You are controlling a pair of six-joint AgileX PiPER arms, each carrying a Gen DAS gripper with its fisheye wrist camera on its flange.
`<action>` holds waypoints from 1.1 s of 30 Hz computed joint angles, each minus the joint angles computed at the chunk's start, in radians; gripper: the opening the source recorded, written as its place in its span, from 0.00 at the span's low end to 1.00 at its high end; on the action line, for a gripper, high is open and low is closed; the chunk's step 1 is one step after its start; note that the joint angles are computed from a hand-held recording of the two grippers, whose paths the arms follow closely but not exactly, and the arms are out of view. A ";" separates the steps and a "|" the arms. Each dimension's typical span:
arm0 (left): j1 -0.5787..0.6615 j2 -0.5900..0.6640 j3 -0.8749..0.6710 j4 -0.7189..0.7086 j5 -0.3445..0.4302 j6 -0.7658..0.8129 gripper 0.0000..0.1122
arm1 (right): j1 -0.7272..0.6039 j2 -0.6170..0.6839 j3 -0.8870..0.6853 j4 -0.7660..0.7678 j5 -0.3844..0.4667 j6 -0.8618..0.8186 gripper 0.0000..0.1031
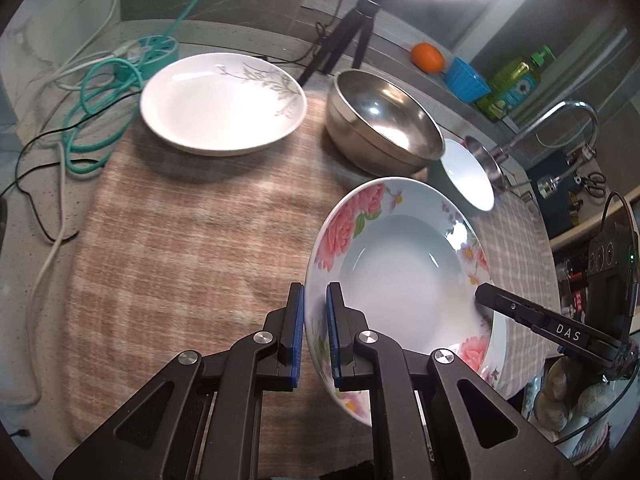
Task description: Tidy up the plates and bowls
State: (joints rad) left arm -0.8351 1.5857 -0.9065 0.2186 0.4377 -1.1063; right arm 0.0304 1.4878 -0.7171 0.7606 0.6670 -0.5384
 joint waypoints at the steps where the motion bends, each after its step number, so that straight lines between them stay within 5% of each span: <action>1: -0.006 0.008 -0.009 -0.005 0.001 0.007 0.08 | -0.016 -0.010 0.011 -0.002 0.005 -0.006 0.10; 33: -0.154 0.261 -0.276 -0.154 0.069 0.195 0.08 | -0.443 -0.110 0.197 -0.084 0.079 -0.201 0.10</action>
State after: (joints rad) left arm -0.9893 1.8471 -1.1830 0.0642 0.5065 -0.9110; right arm -0.4129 1.3778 -0.5198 0.6762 0.7458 -0.7394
